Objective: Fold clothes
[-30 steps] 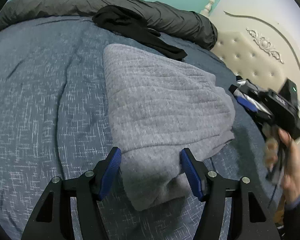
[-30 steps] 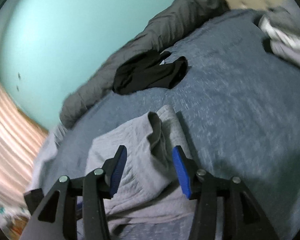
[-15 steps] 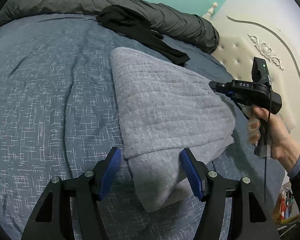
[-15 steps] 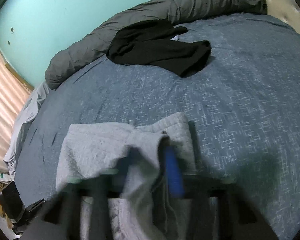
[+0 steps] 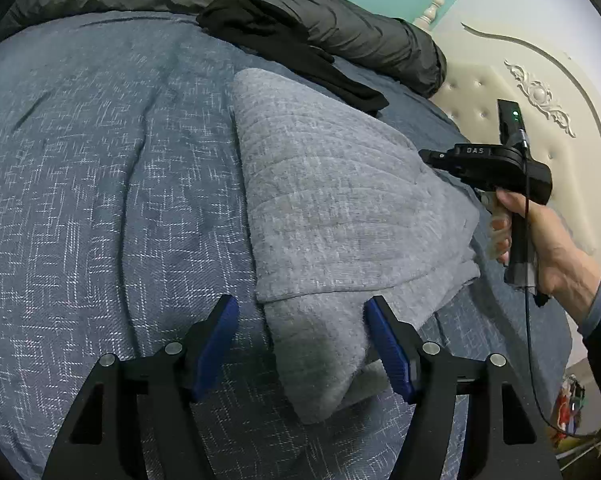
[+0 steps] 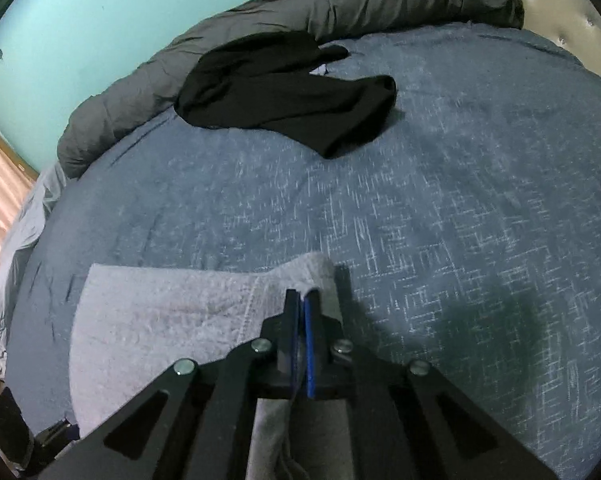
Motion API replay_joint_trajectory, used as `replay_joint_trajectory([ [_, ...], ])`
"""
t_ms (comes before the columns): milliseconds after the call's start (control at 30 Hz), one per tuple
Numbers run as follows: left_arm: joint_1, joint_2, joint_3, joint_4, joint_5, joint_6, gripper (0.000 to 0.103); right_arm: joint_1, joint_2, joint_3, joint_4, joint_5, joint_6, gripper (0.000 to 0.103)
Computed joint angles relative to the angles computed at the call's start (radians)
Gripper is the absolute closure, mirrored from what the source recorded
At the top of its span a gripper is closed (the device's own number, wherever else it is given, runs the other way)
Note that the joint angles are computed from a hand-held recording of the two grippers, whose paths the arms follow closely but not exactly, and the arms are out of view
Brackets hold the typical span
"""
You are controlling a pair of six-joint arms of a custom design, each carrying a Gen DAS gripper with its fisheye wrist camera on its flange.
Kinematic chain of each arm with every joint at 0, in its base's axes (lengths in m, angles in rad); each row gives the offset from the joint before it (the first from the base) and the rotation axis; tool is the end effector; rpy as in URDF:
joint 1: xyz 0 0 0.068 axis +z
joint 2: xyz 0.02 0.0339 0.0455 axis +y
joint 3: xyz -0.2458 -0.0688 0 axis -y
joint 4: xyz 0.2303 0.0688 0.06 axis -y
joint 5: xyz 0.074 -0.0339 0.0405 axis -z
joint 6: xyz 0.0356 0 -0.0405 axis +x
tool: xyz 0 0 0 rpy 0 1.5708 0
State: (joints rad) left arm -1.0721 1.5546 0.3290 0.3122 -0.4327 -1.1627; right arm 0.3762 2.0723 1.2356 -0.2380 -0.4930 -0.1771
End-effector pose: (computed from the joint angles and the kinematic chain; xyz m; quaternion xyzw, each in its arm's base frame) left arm 0.1161 -0.1820 0.0787 -0.1111 0.9203 -0.1944 0.3207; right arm 0.3539 0.1579 0.1056 -0.3144 0.8880 0.2590 0.2134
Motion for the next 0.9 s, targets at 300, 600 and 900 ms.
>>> replay_joint_trajectory([
  [300,-0.017,-0.009,0.023,-0.045,-0.016,-0.021,0.031,0.002,-0.319,-0.305,0.132,-0.063,-0.026,0.094],
  [600,-0.061,-0.160,-0.014,-0.166,-0.066,-0.069,0.031,0.015,-0.245,-0.423,0.246,-0.030,-0.076,0.098],
  [900,-0.349,-0.510,-0.027,-0.719,-0.286,-0.441,0.031,-0.084,-0.612,-0.688,0.253,-0.234,0.056,0.075],
])
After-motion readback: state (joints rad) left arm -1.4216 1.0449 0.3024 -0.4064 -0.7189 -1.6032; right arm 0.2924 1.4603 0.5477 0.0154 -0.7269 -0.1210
